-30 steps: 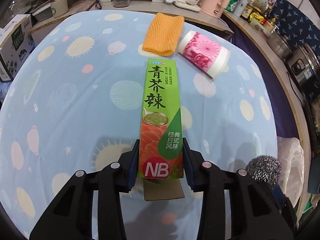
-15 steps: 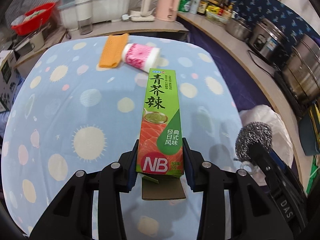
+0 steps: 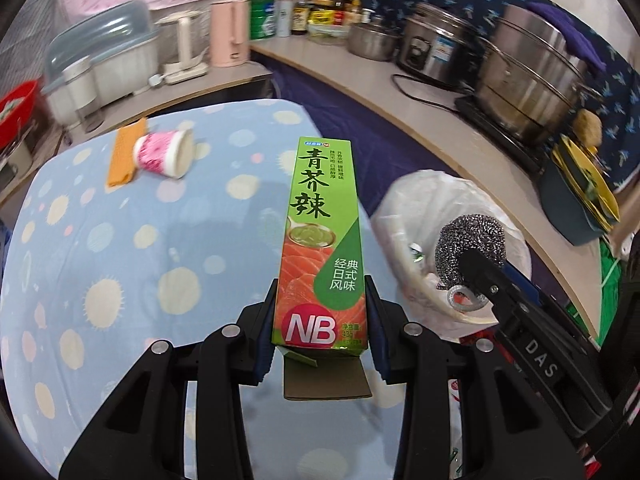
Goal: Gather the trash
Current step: 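Carry the scrubber and wasabi box over the white bin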
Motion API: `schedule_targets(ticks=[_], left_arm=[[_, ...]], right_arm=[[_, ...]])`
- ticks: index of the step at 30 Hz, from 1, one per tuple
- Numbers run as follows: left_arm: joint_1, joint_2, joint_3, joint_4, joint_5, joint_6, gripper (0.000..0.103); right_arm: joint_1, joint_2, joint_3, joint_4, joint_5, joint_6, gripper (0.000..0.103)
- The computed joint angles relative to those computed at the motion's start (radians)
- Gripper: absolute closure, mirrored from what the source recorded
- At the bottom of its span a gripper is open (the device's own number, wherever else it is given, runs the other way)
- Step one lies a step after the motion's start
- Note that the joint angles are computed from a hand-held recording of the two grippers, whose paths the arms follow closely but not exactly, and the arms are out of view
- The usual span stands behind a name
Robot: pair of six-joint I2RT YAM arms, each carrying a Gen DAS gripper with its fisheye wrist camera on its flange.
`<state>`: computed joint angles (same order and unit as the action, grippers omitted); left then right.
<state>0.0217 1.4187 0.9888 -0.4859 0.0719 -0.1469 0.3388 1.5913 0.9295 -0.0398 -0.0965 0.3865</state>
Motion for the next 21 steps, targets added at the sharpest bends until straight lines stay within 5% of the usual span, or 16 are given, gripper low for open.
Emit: schedule_targets(ticks=[12,21], left_arm=[[-0.292,0.122,0.103,0.052,-0.084,-0.038,0.066],[-0.376,0.262,0.194,0.072,-0.107,-0.035,0.066]], right_arm=[[-0.246,-0.008,-0.074,0.040,-0.045,-0.022,0.059],[-0.332,0.086,-0.033,0.068,-0.078,-0.036,0.059]])
